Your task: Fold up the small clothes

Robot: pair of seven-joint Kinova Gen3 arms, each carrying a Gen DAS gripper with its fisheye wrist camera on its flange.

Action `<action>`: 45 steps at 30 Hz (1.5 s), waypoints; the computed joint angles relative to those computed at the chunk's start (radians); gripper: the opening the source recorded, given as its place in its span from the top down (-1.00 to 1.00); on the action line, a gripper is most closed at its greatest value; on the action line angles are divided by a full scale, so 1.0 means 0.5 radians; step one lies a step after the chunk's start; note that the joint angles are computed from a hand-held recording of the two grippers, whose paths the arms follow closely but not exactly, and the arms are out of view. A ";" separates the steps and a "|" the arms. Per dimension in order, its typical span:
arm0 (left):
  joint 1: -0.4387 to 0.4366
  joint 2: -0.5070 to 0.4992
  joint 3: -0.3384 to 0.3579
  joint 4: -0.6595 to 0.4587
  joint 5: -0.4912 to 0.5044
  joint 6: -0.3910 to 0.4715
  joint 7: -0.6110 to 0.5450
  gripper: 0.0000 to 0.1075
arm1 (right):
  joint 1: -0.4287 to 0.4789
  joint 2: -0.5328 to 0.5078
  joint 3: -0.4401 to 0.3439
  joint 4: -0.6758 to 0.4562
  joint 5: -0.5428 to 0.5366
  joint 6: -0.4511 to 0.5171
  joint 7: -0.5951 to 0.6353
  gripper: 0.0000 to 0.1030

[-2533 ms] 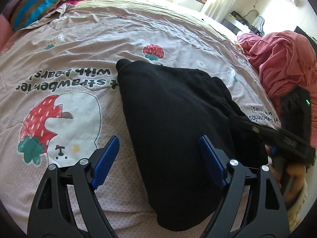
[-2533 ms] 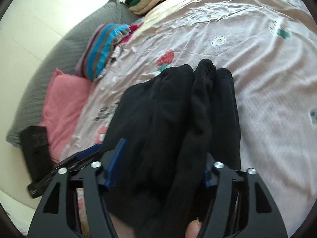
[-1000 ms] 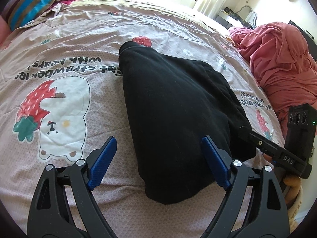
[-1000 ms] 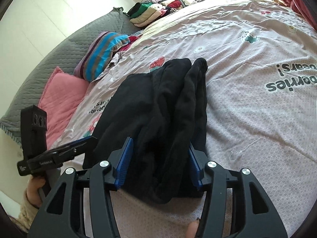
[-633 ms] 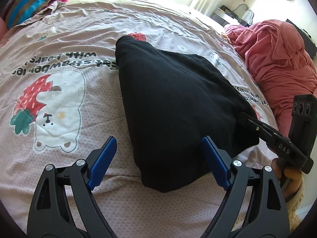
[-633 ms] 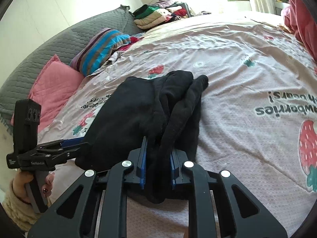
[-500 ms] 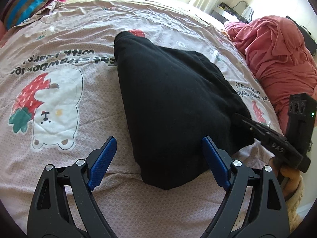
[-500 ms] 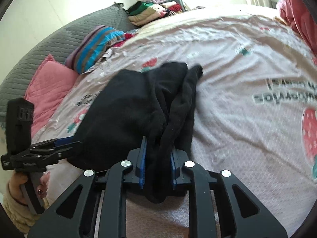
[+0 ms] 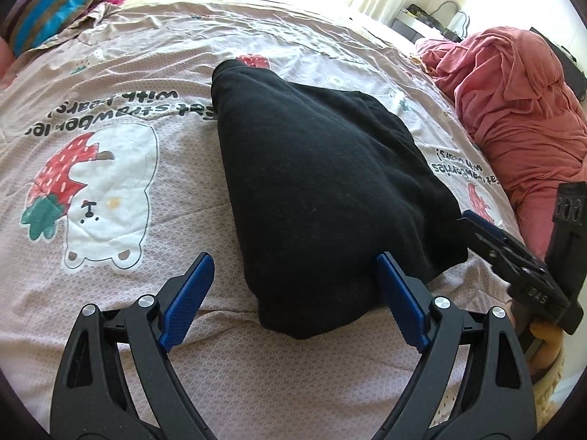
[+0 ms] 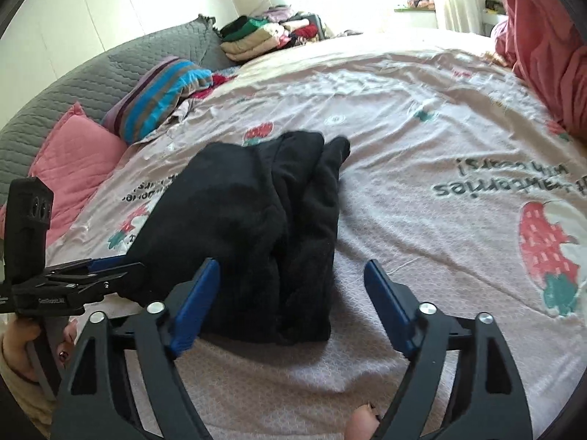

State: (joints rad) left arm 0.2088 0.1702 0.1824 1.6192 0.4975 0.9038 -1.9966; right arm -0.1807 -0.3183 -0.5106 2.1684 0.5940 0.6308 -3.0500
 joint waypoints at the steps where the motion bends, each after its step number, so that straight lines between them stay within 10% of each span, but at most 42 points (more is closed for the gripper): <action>1: -0.004 -0.006 -0.001 0.003 0.005 0.000 -0.005 -0.56 | 0.018 -0.009 -0.047 -0.015 0.023 0.050 -0.035 -0.77; 27: -0.179 -0.557 -0.312 0.409 0.407 -0.073 -0.665 -0.74 | -0.327 0.409 -0.946 -0.521 0.793 1.502 -0.841 -0.91; 45: -0.213 -0.762 -0.498 0.746 0.562 -0.163 -0.970 -0.74 | -1.007 0.816 -0.835 -0.641 0.873 2.094 -1.311 -0.91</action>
State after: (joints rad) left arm 0.1023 -0.2106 -0.0665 1.9920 0.7784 0.8225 -2.4814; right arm -0.6839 0.0896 -0.9281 1.8478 1.0307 1.6778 -3.7055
